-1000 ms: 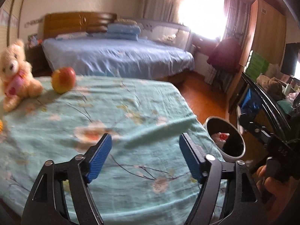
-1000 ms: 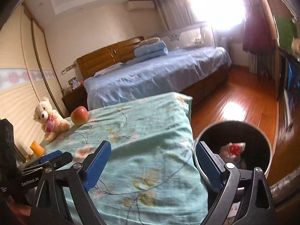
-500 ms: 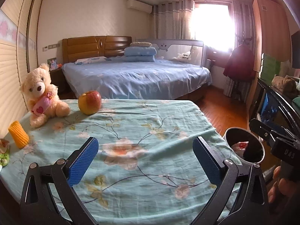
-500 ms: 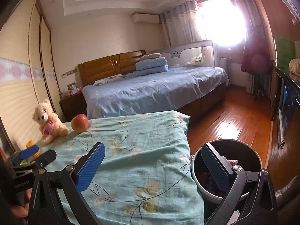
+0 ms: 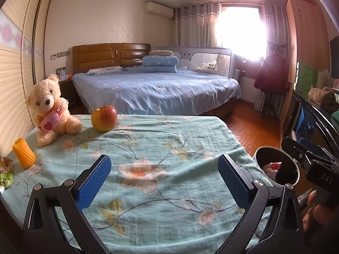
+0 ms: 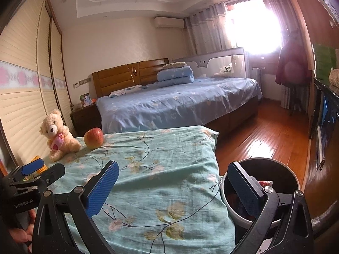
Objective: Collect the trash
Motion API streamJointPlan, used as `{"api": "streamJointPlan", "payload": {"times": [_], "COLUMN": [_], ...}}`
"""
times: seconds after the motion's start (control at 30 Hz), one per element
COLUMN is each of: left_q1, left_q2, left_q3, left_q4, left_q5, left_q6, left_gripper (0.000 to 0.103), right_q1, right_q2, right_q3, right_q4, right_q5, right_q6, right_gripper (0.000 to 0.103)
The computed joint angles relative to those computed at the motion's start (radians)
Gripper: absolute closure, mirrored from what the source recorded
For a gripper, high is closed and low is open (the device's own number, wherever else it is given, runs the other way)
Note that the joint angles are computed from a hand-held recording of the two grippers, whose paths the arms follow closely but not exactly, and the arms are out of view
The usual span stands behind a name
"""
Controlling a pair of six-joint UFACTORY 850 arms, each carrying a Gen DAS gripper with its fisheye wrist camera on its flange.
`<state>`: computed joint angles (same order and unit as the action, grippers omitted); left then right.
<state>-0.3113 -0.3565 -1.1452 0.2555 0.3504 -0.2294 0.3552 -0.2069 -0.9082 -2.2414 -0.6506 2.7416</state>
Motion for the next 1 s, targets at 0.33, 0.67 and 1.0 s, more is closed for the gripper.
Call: {"api": "streamJointPlan", "payload": {"times": [0.33,0.67,1.0], "left_q1": [-0.001,-0.003,-0.001], "left_q2": [0.008,0.003,-0.001], "left_q3": [0.005,-0.001,-0.004], "left_q4": [0.000,-0.022,0.012], "left_q5": [0.001,-0.003,0.000], "left_q6": [0.005,0.028,0.000], "left_gripper": [0.000,0.000,0.000], "right_q1": [0.001,0.002,0.005], "right_q2": [0.008,0.011,0.016], "right_q3": [0.000,-0.001,0.005], "right_q4": [0.002,-0.003,-0.011], "right_q5": [0.011,0.017,0.010], "right_q6": [-0.003,0.007,0.022], "right_gripper": [0.000,0.000,0.000]}}
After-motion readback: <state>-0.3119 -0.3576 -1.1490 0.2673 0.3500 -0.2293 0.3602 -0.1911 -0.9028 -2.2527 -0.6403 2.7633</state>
